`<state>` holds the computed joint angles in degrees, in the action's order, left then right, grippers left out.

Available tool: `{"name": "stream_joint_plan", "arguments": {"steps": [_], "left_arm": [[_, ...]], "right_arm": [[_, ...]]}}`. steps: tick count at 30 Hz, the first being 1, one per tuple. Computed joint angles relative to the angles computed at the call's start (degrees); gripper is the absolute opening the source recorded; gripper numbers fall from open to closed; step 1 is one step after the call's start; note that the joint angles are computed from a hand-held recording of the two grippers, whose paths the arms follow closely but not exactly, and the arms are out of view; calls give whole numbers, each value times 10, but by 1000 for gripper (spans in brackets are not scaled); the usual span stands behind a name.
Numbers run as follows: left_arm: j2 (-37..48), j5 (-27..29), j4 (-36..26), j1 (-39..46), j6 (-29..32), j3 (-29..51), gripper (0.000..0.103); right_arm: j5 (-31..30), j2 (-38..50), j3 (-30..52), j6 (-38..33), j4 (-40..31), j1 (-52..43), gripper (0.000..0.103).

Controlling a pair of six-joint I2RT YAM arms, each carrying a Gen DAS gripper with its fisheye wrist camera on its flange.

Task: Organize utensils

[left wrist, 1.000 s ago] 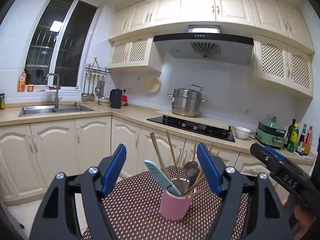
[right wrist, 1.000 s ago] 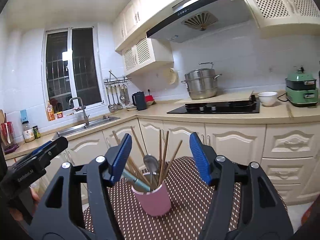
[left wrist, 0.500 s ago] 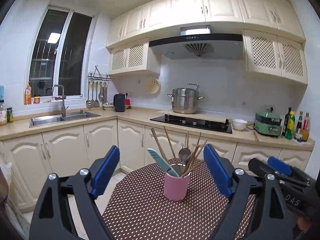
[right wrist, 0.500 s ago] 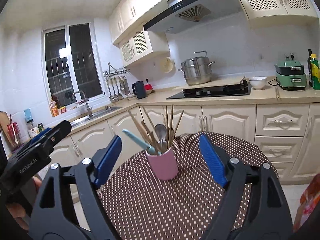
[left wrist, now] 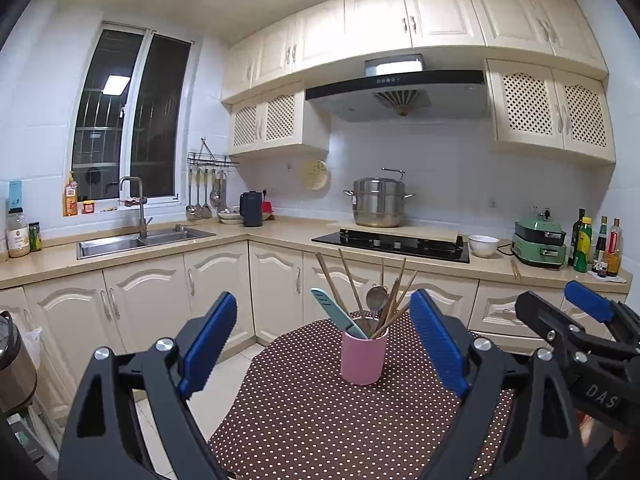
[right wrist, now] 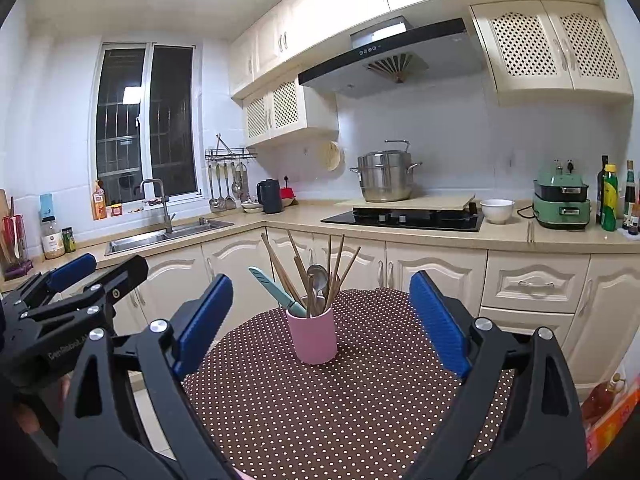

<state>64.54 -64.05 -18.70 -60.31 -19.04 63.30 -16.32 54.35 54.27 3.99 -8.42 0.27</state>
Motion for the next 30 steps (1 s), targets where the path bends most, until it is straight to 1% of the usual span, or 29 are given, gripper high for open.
{"name": "stream_joint_plan", "arguments": {"steps": [4, 6, 9, 14, 18, 22, 30], "left_arm": [[-3, -23, 16, -10, 18, -6, 86], [-3, -26, 19, -12, 26, -7, 86], [-3, -24, 21, -13, 27, -8, 86], [-6, -14, 35, -8, 35, -16, 86], [-9, -7, 63, -2, 49, -29, 86], [-13, 9, 71, 7, 47, -34, 86], [-17, 9, 112, 9, 70, -53, 86]], "right_arm": [[18, -11, -4, -11, 2, 12, 90], [27, -18, -7, -17, 3, 20, 90], [40, -20, -8, -23, 5, 31, 90], [42, -19, -9, -23, 4, 34, 91], [49, -19, -12, -28, 9, 38, 91], [52, -17, -13, -28, 13, 41, 91], [59, -19, -14, -30, 14, 47, 91]]}}
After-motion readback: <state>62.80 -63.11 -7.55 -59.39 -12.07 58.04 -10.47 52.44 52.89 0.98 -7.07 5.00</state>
